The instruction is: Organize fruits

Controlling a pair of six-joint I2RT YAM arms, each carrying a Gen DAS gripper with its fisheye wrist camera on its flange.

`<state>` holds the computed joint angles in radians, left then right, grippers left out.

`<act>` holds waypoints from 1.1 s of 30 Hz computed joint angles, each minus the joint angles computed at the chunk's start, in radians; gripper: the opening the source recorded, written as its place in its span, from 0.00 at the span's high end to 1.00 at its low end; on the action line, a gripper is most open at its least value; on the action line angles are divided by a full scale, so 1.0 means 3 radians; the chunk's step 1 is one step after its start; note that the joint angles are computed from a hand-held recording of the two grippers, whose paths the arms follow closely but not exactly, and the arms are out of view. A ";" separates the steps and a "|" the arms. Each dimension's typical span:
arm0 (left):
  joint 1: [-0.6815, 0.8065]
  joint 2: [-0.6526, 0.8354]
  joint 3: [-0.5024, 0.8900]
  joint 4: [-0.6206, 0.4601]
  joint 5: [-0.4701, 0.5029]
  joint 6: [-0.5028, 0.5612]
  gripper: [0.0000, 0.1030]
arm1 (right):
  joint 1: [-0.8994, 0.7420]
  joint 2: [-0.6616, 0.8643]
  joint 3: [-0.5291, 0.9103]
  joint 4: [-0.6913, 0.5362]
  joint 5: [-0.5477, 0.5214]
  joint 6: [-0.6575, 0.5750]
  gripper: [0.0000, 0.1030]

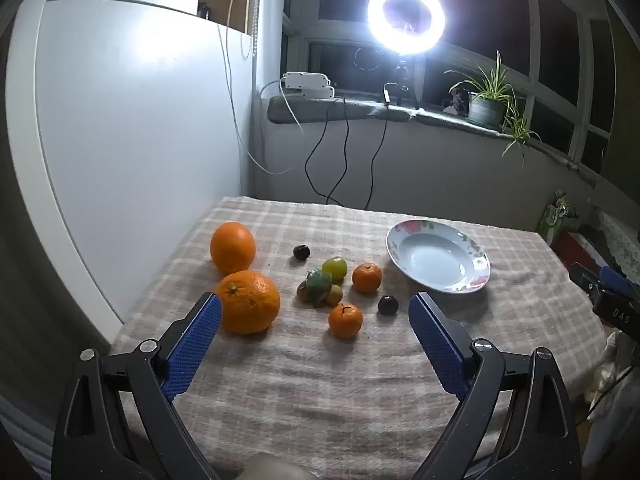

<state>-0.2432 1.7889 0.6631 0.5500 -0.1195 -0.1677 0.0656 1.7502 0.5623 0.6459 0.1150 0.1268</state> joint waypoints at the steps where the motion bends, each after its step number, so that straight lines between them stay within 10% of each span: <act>1: 0.0007 -0.0005 -0.0002 0.0004 0.0020 0.0002 0.08 | 0.0006 -0.0006 0.0004 -0.0034 -0.0002 0.0022 0.00; 33: -0.0021 -0.0053 -0.0009 -0.0041 -0.0052 0.0008 0.08 | 0.0133 -0.0078 -0.0058 0.0071 0.0119 -0.0028 0.00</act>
<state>-0.2496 1.7730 0.6603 0.5378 -0.1350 -0.1652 0.1054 1.7268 0.5448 0.6670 0.1507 0.1183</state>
